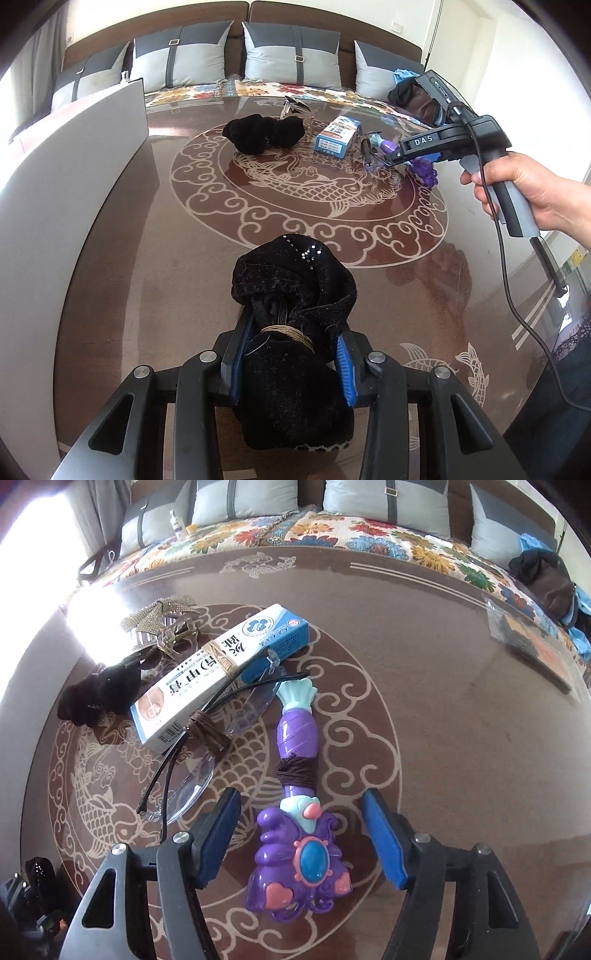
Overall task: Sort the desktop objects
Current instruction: 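Lift the black gloves with the left gripper while the right gripper grasps the purple toy, then carry the gloves and purple toy over the white bin and release them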
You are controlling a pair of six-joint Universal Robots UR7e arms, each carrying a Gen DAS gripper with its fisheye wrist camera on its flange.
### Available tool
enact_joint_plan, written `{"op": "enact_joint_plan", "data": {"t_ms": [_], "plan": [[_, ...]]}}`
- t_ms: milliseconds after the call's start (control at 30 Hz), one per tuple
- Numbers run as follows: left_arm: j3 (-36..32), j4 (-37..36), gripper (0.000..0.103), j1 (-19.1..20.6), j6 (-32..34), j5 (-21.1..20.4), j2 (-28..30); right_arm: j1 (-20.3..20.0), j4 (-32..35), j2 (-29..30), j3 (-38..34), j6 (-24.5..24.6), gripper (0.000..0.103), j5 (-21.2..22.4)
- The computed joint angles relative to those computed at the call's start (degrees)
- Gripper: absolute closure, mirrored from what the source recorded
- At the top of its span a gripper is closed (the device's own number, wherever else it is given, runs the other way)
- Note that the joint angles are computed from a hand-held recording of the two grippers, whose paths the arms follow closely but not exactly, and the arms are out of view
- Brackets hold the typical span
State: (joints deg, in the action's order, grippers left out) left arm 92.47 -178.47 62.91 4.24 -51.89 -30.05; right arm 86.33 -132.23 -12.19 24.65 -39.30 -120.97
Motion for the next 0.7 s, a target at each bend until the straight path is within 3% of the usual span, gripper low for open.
{"op": "enact_joint_plan", "data": {"t_ms": [33,67,100,200,433,700], "plan": [[-0.1,0.1,0.064,0.1,0.1,-0.3,0.0,-0.1,-0.8,-0.1,0.6,-0.8,0.036,0.5],[-0.2,0.2,0.064,0.3,0.0,-0.7,-0.1,-0.1,-2.4,-0.4,1.6,-1.7,0.05,0.6],[-0.2,0.1,0.064,0.4,-0.1,-1.0,-0.2,-0.1,-4.1,-1.1,3.3,-2.5,0.077,0.4],[-0.2,-0.2,0.064,0.6,-1.0,-1.8,-0.3,-0.5,-3.1,-4.0,7.0,0.5,0.079,0.6],[1.8,-3.0,0.064,0.0,-2.1,-3.8,-1.5,-2.0,-8.8,-18.7,28.4,3.9,0.082,3.8],[7.3,-8.3,0.064,-1.5,-4.2,-6.8,-7.1,-1.2,-15.7,-31.1,47.3,3.5,0.082,7.8]]}}
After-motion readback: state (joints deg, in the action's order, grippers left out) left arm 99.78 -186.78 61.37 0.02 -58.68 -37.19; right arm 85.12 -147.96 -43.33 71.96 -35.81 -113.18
